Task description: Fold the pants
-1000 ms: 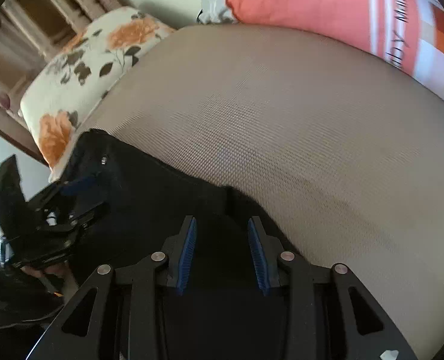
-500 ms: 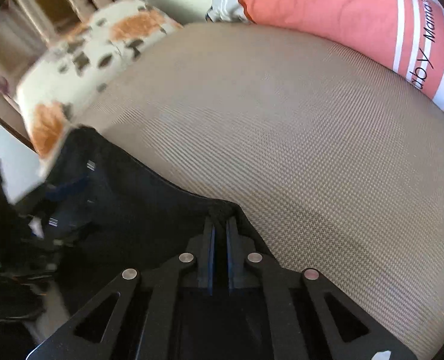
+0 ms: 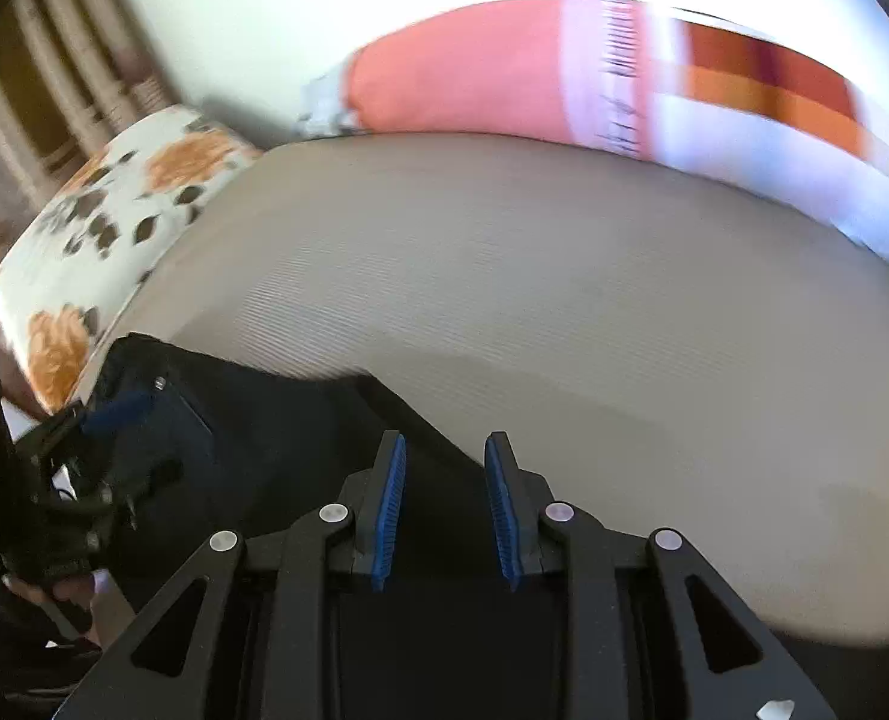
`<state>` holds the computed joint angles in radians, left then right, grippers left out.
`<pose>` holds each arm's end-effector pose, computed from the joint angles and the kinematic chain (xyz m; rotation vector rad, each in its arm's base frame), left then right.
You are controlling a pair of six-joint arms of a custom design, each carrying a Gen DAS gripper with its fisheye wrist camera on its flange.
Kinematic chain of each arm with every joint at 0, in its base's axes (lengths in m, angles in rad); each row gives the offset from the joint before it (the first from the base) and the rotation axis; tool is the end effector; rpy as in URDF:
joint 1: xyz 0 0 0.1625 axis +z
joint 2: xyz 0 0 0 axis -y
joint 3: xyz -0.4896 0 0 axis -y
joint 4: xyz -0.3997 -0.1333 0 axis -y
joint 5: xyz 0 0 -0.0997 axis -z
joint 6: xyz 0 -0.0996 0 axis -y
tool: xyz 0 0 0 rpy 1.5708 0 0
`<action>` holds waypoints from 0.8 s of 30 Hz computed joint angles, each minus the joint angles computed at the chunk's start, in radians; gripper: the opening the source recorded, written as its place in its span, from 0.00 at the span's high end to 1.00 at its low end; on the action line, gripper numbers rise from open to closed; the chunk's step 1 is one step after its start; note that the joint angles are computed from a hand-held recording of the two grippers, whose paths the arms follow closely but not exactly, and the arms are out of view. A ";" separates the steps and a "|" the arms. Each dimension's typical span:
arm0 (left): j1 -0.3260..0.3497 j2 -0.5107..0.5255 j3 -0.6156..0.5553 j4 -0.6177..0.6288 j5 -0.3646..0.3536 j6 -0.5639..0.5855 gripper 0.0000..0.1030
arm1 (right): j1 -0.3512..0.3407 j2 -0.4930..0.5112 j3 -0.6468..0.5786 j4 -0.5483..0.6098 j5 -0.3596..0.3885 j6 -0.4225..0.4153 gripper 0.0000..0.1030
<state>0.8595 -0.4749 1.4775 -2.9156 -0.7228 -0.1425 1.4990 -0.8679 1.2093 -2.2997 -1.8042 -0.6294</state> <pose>-0.3428 -0.7164 0.0209 0.4893 2.3350 -0.8186 0.0510 -0.8278 0.3502 0.6997 -2.6754 0.3981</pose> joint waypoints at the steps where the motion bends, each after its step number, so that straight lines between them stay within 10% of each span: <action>1: 0.000 0.015 -0.025 0.004 -0.014 0.021 0.29 | -0.012 -0.022 0.023 -0.019 -0.020 0.022 0.74; 9: 0.026 0.131 -0.230 0.158 -0.100 0.084 0.30 | -0.104 -0.130 0.150 -0.188 -0.182 0.097 0.74; 24: 0.064 0.224 -0.391 0.285 -0.085 0.010 0.33 | -0.136 -0.092 0.157 -0.362 -0.208 0.032 0.76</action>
